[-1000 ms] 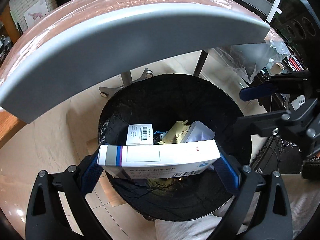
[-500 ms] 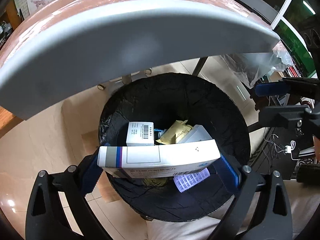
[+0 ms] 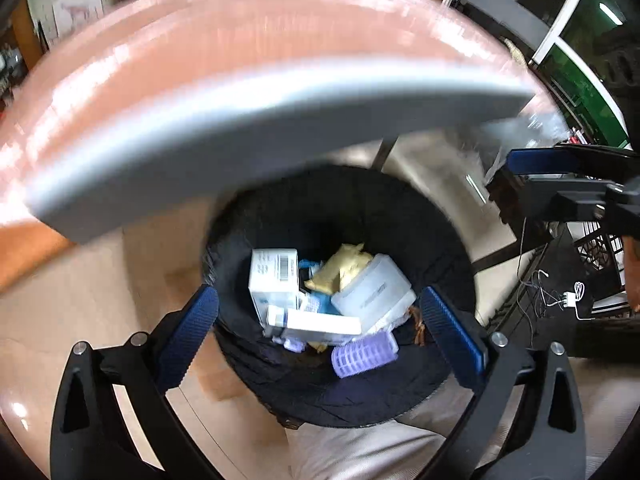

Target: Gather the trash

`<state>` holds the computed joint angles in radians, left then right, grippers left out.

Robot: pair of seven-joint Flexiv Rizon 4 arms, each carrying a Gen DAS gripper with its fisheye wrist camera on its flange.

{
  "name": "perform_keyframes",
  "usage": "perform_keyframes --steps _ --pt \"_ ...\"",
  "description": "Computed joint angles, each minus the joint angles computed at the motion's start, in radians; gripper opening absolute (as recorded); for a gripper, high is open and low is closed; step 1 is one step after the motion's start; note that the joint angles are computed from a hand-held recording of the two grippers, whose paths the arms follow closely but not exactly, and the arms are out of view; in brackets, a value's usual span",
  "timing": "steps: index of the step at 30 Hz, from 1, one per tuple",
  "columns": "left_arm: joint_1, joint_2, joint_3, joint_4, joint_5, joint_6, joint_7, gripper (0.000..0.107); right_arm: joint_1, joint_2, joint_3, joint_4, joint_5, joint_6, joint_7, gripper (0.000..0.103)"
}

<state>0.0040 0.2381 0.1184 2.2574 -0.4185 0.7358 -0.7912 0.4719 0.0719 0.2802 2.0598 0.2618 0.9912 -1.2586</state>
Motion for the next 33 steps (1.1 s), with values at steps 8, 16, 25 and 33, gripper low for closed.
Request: perform_keyframes --steps 8,16,25,33 --pt "-0.041 0.011 0.017 -0.116 -0.224 0.223 0.109 0.101 -0.109 0.022 -0.019 -0.015 -0.401 0.185 0.203 0.099" --pt "0.095 -0.369 -0.031 -0.408 -0.171 0.377 -0.068 0.101 -0.195 -0.263 -0.161 -0.221 -0.659 0.145 0.386 0.099" --pt "0.180 -0.578 -0.048 -0.635 0.037 0.314 -0.270 0.101 -0.197 -0.422 -0.229 -0.371 -0.674 0.068 0.412 0.099" --pt "0.207 -0.642 -0.058 -0.719 0.085 0.274 -0.334 0.101 -0.185 -0.449 -0.262 -0.382 -0.746 0.054 0.441 0.099"
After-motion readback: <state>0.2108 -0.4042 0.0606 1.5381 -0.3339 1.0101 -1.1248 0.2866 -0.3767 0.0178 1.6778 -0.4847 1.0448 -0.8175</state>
